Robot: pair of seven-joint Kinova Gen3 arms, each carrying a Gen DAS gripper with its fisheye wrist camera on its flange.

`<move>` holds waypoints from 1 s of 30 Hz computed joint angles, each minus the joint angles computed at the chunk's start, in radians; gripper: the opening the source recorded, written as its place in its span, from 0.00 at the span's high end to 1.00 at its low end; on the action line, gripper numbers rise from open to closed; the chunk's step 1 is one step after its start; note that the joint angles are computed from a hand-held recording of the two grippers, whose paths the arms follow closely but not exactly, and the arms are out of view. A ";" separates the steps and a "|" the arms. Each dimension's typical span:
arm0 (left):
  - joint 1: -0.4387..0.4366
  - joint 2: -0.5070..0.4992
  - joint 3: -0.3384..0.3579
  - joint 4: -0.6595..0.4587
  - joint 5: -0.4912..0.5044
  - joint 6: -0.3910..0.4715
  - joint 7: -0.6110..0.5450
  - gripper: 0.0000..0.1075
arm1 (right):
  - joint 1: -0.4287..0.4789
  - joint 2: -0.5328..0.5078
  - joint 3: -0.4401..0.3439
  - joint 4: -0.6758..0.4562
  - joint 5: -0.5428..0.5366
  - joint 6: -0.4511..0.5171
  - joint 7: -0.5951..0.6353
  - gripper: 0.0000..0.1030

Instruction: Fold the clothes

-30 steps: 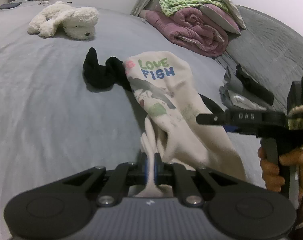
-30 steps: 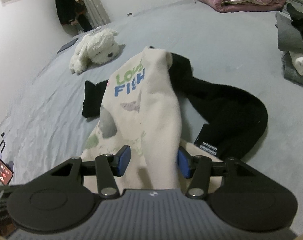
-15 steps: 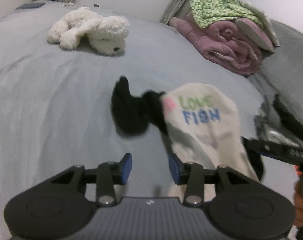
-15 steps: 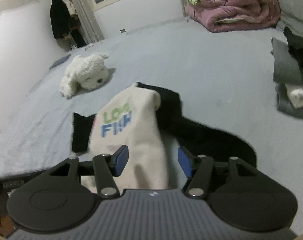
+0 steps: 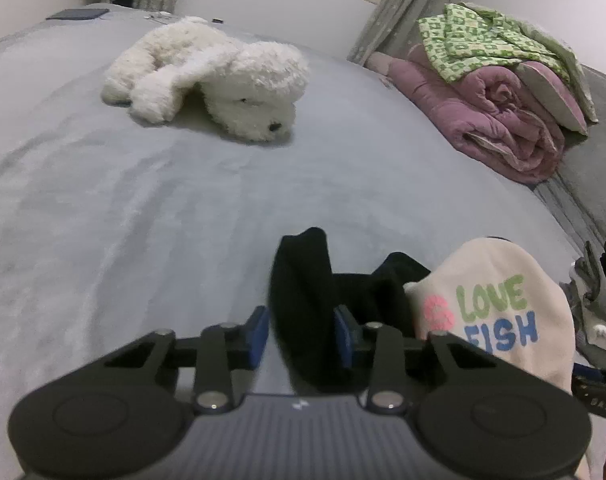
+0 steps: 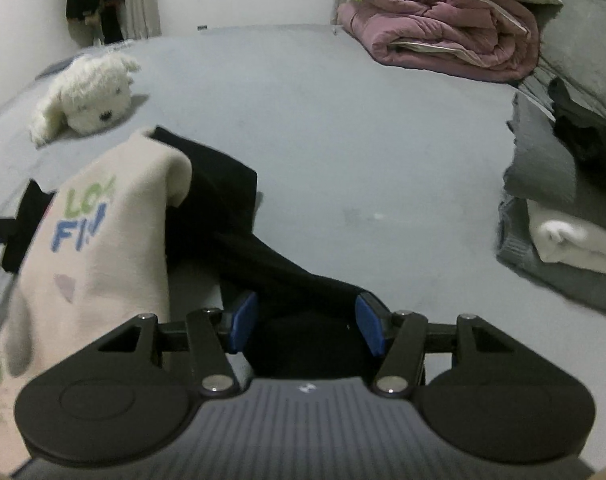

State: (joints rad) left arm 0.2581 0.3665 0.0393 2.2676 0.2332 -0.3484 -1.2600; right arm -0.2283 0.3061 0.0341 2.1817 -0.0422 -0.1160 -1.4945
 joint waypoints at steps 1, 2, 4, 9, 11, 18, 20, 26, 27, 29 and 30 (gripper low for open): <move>-0.031 0.015 0.029 0.001 -0.034 -0.022 0.024 0.73 | -0.026 0.009 0.022 -0.003 -0.007 -0.004 0.009 0.43; -0.043 0.026 0.043 0.006 -0.052 -0.045 0.036 0.75 | -0.058 0.021 0.049 -0.007 -0.017 -0.008 0.021 0.43; -0.049 0.047 0.052 0.015 -0.075 -0.087 0.053 0.78 | -0.113 0.043 0.095 -0.017 -0.040 -0.012 0.042 0.43; 0.008 0.067 0.014 0.034 -0.031 -0.164 0.029 0.90 | -0.158 0.078 0.124 -0.018 -0.084 -0.065 0.069 0.73; 0.055 0.065 -0.019 0.046 0.028 -0.197 -0.013 0.92 | -0.226 0.089 0.186 -0.018 -0.138 -0.078 0.106 0.82; 0.091 0.005 -0.057 0.103 0.188 -0.262 -0.129 0.93 | -0.402 0.097 0.348 -0.030 -0.329 -0.100 0.225 0.90; 0.052 -0.017 -0.047 0.123 0.181 -0.264 -0.114 0.93 | -0.426 0.096 0.371 -0.038 -0.375 -0.104 0.253 0.90; -0.032 -0.058 -0.035 0.171 0.156 -0.289 -0.058 0.93 | -0.483 0.096 0.426 -0.059 -0.499 -0.144 0.357 0.91; -0.042 -0.063 -0.035 0.179 0.153 -0.297 -0.049 0.92 | -0.483 0.097 0.429 -0.066 -0.516 -0.145 0.374 0.91; -0.063 -0.069 -0.033 0.195 0.141 -0.314 -0.023 0.92 | -0.481 0.100 0.433 -0.083 -0.549 -0.145 0.406 0.91; -0.073 -0.070 -0.033 0.202 0.136 -0.324 -0.012 0.92 | -0.482 0.104 0.436 -0.091 -0.567 -0.144 0.424 0.91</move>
State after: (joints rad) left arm 0.1852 0.2965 0.0067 2.4696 0.3694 -0.6719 -1.2717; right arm -0.7105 0.4099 0.4706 2.0909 -0.6090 -0.2601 -1.0707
